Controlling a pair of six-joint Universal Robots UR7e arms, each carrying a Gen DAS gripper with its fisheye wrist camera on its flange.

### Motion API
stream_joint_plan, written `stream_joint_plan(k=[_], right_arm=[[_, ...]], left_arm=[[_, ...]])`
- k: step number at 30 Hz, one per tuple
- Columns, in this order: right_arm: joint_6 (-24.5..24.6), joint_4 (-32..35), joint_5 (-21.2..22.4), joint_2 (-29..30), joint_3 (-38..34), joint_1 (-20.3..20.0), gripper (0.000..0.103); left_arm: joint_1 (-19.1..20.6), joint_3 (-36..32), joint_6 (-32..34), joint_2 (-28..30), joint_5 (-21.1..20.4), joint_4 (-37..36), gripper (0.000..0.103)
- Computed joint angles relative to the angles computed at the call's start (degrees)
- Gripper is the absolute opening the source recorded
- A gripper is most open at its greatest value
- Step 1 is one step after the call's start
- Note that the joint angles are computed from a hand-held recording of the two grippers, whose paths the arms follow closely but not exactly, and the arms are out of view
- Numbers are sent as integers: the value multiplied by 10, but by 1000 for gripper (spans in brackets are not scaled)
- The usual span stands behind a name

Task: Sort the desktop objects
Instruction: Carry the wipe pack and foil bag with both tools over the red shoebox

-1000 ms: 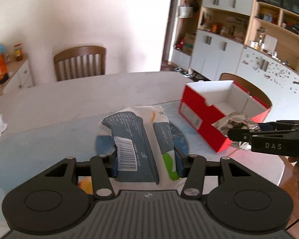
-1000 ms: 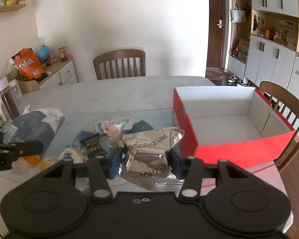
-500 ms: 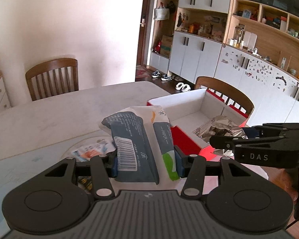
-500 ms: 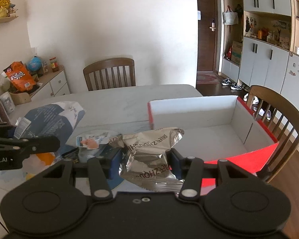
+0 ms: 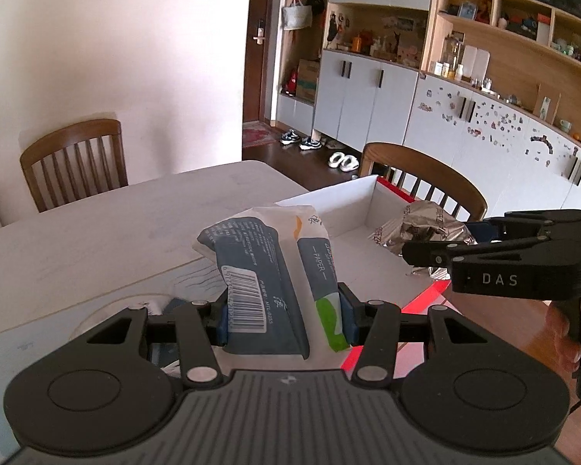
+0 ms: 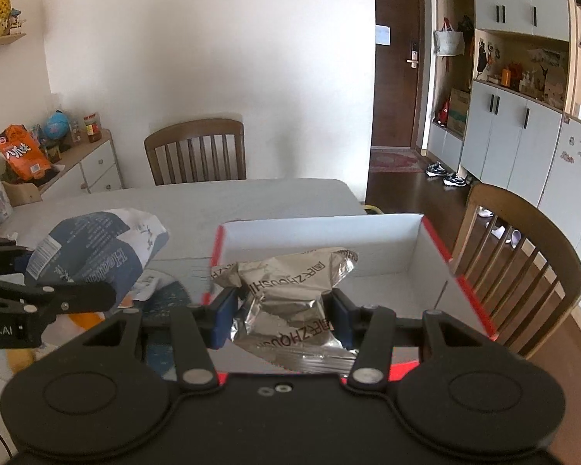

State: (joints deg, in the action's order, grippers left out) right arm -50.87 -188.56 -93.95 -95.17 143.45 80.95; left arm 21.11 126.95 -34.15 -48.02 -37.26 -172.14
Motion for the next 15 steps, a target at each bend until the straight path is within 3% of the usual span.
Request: stream_joint_plan(k=[15], right_arm=[[-45,81,9,32,-94,-53,50]], left_arm=[[56,-136,113,104,-43,6,50]])
